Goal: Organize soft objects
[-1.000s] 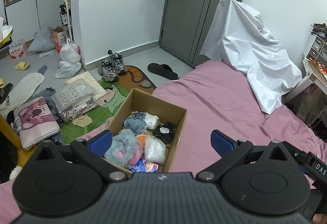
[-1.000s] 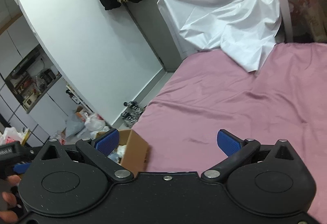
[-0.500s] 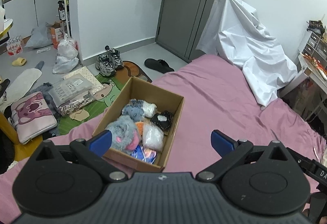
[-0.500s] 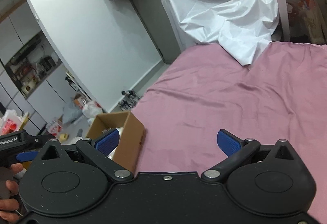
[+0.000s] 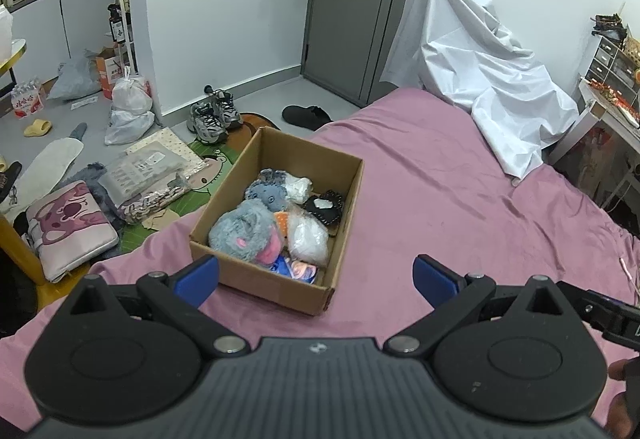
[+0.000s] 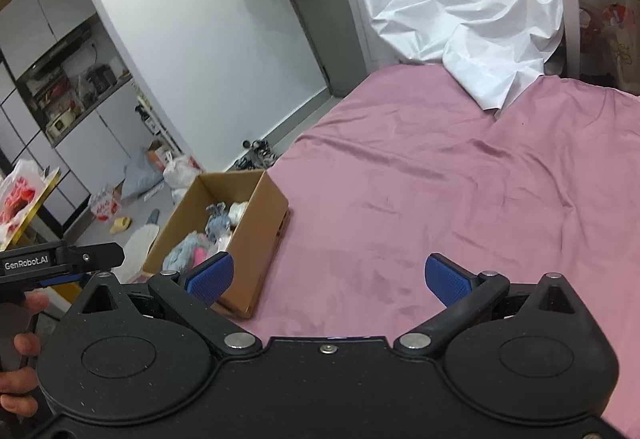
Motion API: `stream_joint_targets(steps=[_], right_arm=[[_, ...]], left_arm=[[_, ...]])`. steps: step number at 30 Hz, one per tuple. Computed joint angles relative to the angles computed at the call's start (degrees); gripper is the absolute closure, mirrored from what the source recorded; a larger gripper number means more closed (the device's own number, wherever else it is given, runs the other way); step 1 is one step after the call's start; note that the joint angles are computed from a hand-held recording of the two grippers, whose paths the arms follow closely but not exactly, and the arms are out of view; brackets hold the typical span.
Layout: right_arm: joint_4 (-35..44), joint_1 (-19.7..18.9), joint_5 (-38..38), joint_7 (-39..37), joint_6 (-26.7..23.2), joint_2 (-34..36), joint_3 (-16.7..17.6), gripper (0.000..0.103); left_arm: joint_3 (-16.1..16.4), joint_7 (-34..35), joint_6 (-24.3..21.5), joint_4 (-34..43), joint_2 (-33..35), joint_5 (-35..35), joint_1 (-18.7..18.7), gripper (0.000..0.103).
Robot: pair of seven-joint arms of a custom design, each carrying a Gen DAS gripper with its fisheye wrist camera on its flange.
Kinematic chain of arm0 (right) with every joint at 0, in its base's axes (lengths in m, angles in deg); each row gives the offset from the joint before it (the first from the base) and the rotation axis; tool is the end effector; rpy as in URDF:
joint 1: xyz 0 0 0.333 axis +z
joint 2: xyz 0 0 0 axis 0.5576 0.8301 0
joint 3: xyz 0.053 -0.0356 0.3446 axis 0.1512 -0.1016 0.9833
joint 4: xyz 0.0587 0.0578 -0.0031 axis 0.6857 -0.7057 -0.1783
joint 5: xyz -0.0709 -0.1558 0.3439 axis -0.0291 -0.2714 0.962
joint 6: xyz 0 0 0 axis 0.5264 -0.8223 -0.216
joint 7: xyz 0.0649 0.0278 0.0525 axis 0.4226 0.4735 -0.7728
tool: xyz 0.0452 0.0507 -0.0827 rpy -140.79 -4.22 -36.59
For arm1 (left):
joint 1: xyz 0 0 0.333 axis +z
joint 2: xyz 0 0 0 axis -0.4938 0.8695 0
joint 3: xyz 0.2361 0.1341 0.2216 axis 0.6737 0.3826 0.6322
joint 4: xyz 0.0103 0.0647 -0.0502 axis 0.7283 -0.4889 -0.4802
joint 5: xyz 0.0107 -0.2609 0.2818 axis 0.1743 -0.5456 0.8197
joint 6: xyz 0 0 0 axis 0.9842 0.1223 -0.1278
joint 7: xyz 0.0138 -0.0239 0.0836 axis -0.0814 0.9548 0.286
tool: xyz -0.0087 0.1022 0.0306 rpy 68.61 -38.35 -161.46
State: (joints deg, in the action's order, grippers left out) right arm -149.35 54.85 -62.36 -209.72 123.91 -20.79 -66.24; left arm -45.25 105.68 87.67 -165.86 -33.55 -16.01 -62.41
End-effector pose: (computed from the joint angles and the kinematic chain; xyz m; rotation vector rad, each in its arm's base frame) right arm 0.3953 0.2915 0.4719 -1.1429 1.9805 -0.6380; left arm 0.5199 -0.4478 0.5138 -1.5112 2.1550 -0.9617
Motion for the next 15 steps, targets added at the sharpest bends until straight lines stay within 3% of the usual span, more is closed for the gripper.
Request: stream_joint_targets(steps=[15], right_arm=[[1.05, 1.44, 6.03, -8.54, 0.53, 1.45, 0.26, 0.000]], left_arm=[[-0.32, -0.95, -0.69, -1.09, -0.80, 2.02, 0.28, 0.001]])
